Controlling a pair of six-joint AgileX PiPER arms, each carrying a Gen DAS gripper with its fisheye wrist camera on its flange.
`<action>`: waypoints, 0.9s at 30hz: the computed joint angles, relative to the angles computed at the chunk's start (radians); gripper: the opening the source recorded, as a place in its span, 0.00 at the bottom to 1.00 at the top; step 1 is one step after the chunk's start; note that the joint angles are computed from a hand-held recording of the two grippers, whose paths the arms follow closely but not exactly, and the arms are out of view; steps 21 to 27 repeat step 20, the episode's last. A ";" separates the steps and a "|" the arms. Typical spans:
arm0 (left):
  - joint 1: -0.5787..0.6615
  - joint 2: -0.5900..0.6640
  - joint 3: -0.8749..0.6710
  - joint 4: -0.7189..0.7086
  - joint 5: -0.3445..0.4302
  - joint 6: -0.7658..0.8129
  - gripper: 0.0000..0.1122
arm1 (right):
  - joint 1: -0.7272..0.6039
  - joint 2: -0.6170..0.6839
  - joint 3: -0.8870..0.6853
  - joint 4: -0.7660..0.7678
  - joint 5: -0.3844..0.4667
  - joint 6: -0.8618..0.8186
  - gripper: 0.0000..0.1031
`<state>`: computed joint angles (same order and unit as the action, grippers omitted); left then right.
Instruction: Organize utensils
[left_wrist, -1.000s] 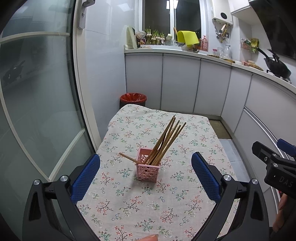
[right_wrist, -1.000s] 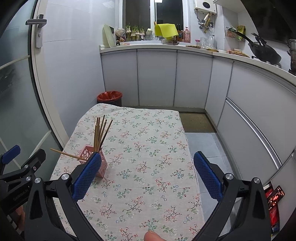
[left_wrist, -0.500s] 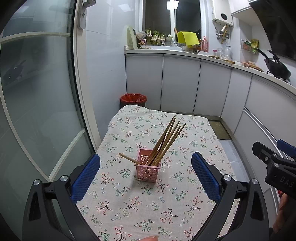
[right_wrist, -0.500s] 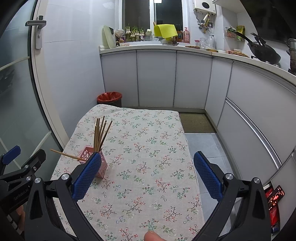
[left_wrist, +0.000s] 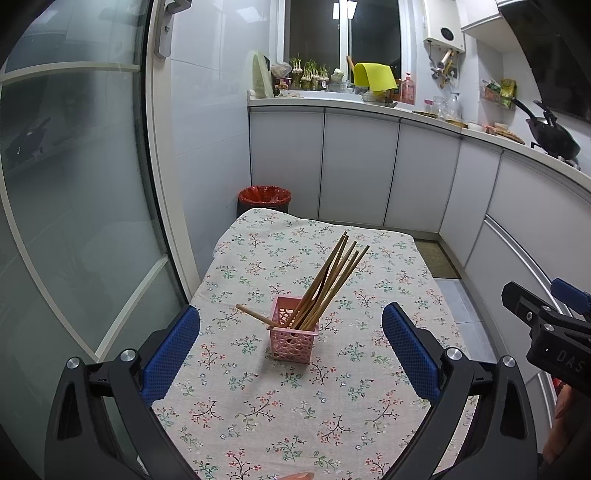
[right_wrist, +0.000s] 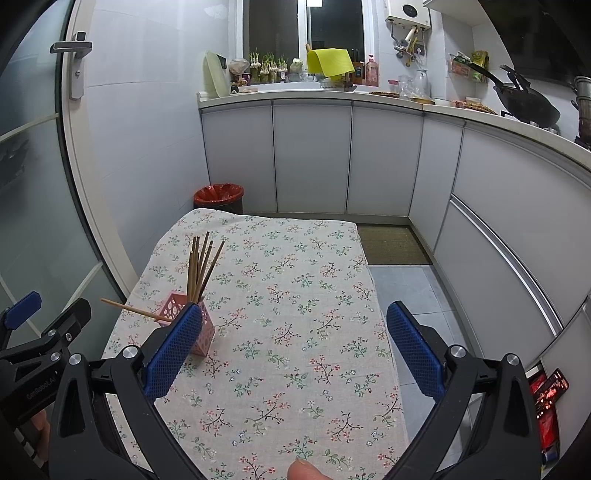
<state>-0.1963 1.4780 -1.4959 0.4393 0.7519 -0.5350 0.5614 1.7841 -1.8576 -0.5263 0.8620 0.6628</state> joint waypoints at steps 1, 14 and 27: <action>-0.001 0.001 -0.002 -0.001 0.001 0.000 0.86 | 0.000 0.000 -0.001 0.000 0.001 -0.002 0.93; 0.037 -0.013 0.027 -0.100 -0.066 0.045 0.86 | -0.002 0.004 -0.004 0.012 0.001 -0.009 0.93; 0.084 0.016 0.338 0.015 -0.435 -0.173 0.86 | -0.051 0.080 -0.063 0.092 0.020 -0.072 0.93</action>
